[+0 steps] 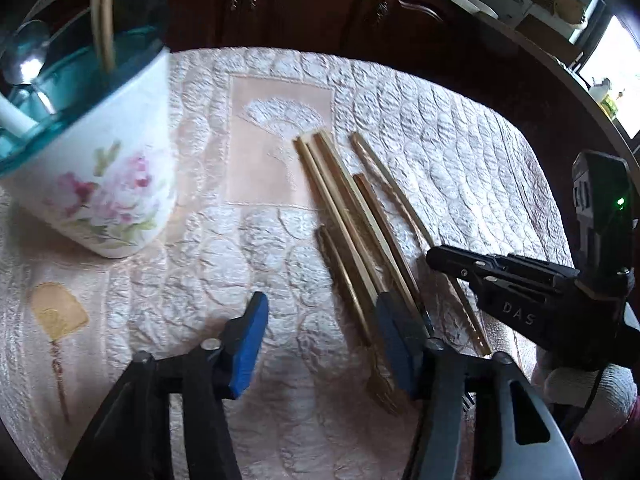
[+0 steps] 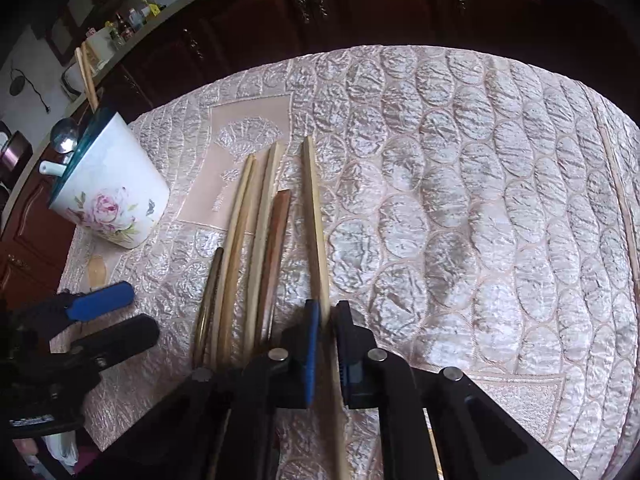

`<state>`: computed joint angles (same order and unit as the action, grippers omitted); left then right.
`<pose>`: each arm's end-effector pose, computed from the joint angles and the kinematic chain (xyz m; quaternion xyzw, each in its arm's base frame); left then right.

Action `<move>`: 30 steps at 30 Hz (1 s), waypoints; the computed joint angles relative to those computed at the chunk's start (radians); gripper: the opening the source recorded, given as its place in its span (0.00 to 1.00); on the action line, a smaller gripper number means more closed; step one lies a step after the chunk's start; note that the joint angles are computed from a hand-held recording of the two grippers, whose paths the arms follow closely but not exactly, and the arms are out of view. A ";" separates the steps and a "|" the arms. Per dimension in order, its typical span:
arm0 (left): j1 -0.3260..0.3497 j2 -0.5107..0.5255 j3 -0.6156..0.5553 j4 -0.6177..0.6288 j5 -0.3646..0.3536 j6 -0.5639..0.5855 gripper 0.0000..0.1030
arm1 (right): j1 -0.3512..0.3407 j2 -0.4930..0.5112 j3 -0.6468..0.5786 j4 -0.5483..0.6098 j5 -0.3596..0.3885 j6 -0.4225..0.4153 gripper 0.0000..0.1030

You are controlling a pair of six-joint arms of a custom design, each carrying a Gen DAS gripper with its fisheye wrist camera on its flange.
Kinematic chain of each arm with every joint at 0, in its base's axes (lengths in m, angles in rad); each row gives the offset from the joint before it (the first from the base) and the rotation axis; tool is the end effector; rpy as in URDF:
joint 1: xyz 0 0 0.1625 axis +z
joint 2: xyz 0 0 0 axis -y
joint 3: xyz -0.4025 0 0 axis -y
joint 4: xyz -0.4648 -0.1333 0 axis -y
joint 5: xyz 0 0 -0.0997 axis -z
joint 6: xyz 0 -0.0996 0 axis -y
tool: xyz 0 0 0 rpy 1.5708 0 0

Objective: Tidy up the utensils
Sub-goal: 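Grasp a gold fork with the left tool while the right grasps a bamboo chopstick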

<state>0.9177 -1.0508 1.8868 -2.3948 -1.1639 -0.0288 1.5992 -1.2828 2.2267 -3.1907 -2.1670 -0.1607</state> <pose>-0.2336 -0.5896 0.0743 0.3019 0.9317 -0.0620 0.1924 0.0920 -0.5139 0.1701 -0.0118 -0.9070 0.2980 0.2974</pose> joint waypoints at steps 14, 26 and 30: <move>0.001 0.008 0.012 0.026 -0.043 0.041 0.04 | -0.016 -0.180 0.148 0.049 0.057 0.040 0.08; 0.024 -0.050 0.012 0.075 -0.118 0.001 0.26 | -0.016 -0.280 0.260 0.023 0.062 0.083 0.15; 0.018 -0.012 0.003 0.062 -0.116 -0.010 0.29 | 0.010 -0.229 0.229 0.013 0.021 0.077 0.15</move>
